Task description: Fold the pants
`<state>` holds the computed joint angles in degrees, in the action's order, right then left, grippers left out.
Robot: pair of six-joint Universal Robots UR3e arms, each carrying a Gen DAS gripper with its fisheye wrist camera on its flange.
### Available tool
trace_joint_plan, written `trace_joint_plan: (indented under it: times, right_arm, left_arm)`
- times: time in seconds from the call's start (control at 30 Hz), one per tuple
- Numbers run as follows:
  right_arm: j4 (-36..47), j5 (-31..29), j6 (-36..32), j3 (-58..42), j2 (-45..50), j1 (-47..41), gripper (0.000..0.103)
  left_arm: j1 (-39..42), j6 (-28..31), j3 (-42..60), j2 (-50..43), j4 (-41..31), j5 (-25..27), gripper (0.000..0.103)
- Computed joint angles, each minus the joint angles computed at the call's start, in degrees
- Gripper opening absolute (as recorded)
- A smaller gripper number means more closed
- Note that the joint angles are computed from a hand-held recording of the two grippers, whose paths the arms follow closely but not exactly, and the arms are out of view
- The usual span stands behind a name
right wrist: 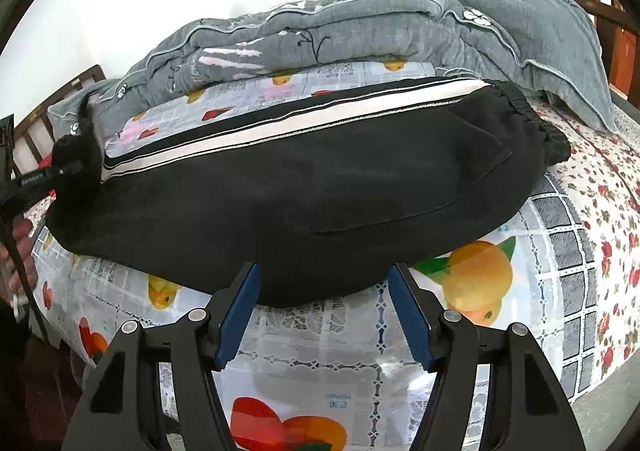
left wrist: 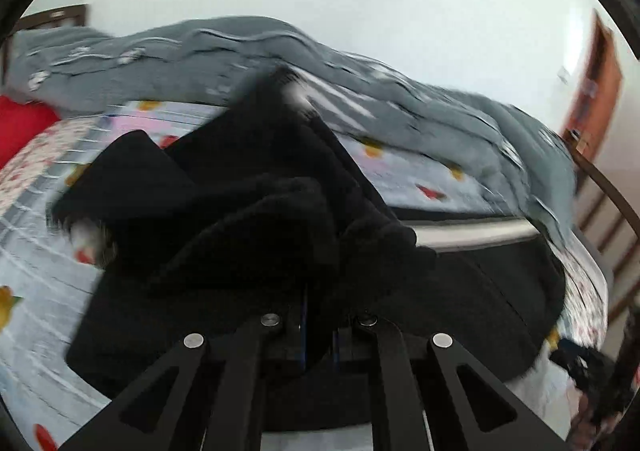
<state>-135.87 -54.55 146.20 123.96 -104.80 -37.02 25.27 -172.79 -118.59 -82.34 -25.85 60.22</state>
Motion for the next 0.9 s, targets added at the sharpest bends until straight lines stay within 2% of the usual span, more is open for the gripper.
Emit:
trace_joint_plan:
  times: [0.17,0.23,0.3,0.37,0.43,0.5,0.53,0.67,0.8,0.83,0.9]
  right_arm:
    - [0.2,-0.1,0.7,-0.3,0.5,0.4,0.065]
    - [0.2,-0.2,0.9,-0.6,0.6,0.7,0.065]
    - [0.4,-0.4,1.0,-0.7,0.4,1.0,0.065]
    - [0.5,-0.4,1.1,-0.7,0.2,1.3,0.065]
    - [0.6,-0.3,1.4,-1.3,0.7,1.7,0.065]
    - [0.5,-0.1,2.2,-2.2,1.6,2.4,0.065]
    - [0.5,-0.1,2.6,-2.6,2.1,2.8,0.065]
    - [1.0,1.4,5.3,-5.6,4.8,5.2,0.065]
    - [0.5,3.3,9.6,-9.4,9.0,9.6,0.066]
    - [0.0,3.4,10.7,-10.2,9.9,10.9,0.066]
    - [-1.5,3.3,13.5,-12.3,12.7,14.2,0.066]
  left_arm:
    - [-8.6,0.1,-0.4,-2.2,-0.2,-1.4,0.008]
    - [-13.9,0.1,0.6,-5.0,1.5,1.3,0.008]
    - [-19.5,-0.8,1.0,-7.3,4.2,7.8,0.009]
    - [-20.9,-0.3,1.4,-8.4,3.8,9.6,0.011]
    - [-19.5,0.1,1.2,-7.6,1.7,7.4,0.015]
    - [-15.9,2.2,0.6,-4.6,-3.0,2.6,0.027]
    - [-14.1,3.1,-0.4,-2.8,-4.2,0.7,0.039]
    - [-6.9,7.2,-6.8,5.3,-3.2,-3.1,0.063]
    - [5.1,16.1,-12.5,15.7,-10.8,-11.7,0.065]
    - [8.2,18.4,-13.5,18.6,-13.5,-13.2,0.069]
    - [12.9,20.0,-15.1,22.2,-15.5,-13.6,0.071]
